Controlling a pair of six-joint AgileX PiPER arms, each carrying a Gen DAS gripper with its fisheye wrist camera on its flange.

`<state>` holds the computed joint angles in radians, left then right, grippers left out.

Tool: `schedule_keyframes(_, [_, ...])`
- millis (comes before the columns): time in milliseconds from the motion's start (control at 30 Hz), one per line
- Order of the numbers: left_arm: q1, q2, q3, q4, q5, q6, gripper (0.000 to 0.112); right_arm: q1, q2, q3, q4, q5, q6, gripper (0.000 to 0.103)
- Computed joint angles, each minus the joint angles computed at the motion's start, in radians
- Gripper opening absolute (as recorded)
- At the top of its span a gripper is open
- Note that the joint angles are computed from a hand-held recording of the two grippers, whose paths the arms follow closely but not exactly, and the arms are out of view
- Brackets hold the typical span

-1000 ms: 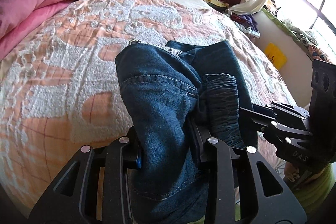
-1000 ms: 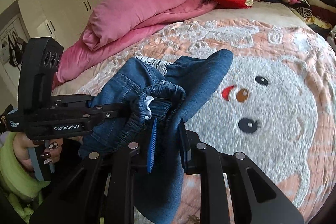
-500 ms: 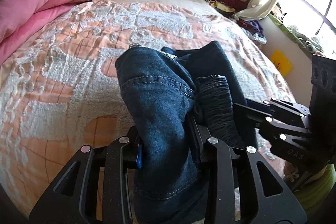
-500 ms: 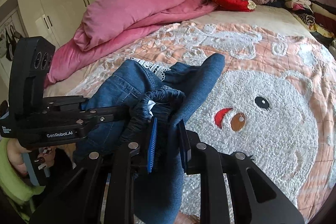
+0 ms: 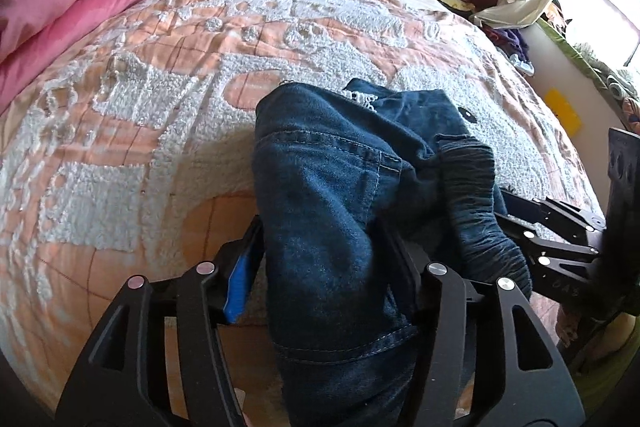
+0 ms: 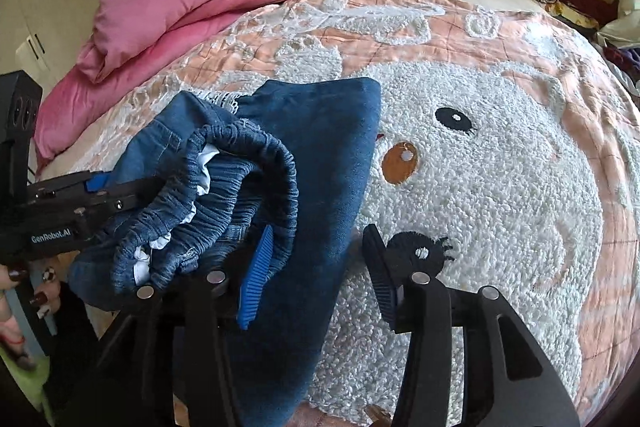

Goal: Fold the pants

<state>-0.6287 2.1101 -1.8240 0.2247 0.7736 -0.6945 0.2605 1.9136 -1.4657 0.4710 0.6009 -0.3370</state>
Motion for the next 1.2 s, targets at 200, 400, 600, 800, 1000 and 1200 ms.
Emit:
schedule_keyframes(200, [-0.012,-0.037,0.043,0.029,-0.018,-0.023,0.052,-0.014,-0.048,0.040,0.060,-0.019,-0.031,0.063])
schedule_keyframes(400, [-0.042,-0.114,0.122,0.096,-0.047,-0.081,0.067,-0.012,-0.171,0.144,0.114,-0.089,-0.095,0.091])
schedule_keyframes(600, [-0.096,-0.205,0.206,0.215,-0.037,-0.175,0.093,0.007,-0.289,0.240,0.114,-0.157,-0.105,0.098])
schedule_keyframes(800, [-0.152,-0.293,0.313,0.318,-0.031,-0.295,0.093,0.023,-0.414,0.358,0.100,-0.213,-0.092,0.098])
schedule_keyframes(1000, [-0.214,-0.374,0.436,0.387,-0.044,-0.423,0.093,0.041,-0.510,0.448,-0.028,-0.228,0.054,0.098])
schedule_keyframes(1200, [-0.253,-0.426,0.541,0.399,-0.054,-0.505,0.093,0.087,-0.607,0.543,-0.242,-0.227,0.283,0.098])
